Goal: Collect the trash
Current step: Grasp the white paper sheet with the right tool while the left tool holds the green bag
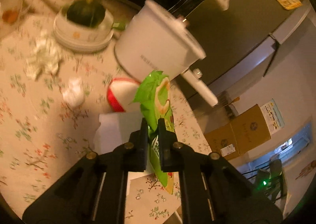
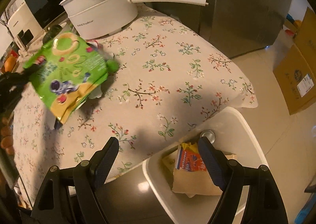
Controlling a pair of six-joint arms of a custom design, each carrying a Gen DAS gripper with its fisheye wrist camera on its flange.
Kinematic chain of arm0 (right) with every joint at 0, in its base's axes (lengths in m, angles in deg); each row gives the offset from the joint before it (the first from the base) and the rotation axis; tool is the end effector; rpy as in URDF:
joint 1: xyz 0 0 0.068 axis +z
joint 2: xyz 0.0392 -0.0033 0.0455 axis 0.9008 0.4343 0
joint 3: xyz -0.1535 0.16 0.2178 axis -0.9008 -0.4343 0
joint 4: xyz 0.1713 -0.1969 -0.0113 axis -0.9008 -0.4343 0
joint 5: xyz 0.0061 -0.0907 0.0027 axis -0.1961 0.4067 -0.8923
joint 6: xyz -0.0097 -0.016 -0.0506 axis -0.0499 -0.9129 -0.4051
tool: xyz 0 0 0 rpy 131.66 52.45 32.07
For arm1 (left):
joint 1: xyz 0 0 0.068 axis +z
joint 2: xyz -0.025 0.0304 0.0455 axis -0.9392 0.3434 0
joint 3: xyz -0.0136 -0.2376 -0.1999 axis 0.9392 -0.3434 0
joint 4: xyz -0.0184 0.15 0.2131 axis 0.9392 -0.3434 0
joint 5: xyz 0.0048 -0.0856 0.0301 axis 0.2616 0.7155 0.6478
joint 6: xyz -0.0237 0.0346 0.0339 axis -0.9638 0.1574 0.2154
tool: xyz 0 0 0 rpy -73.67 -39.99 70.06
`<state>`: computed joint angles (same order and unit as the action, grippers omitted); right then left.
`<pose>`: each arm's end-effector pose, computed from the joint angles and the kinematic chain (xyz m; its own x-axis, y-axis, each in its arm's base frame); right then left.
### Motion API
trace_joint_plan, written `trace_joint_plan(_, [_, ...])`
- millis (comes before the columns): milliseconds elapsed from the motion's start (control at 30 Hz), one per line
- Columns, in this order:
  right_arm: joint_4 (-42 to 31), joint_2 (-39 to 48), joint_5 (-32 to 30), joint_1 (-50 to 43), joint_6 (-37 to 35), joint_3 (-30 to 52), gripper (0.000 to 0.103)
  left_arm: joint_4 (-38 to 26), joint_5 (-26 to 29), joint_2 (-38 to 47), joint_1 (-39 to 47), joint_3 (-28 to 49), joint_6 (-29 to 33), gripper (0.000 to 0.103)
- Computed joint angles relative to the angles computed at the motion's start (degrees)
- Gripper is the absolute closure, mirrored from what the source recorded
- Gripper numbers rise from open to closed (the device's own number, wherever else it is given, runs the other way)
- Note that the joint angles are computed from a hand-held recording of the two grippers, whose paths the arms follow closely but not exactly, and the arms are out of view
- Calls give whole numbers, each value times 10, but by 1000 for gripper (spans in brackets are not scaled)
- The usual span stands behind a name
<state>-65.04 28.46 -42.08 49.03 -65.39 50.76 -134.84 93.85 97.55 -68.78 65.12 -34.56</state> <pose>0.2085 -0.0466 0.3890 -0.8953 -0.1446 -0.4213 -0.2045 0.9737 0.1003 0.1656 -0.0090 0.4089 -0.6418 -0.5395 -0.5449 -0.1232 0.7739 -0.6212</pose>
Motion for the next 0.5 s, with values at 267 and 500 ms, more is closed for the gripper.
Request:
trace_joint_plan(267, [17, -8, -11, 67, 66, -9, 19, -113, 82, -29, 151, 86, 117, 93])
trace_joint_plan(500, [54, 1, -64, 119, 184, -27, 19, -225, 131, -32, 310, 153, 294, 93])
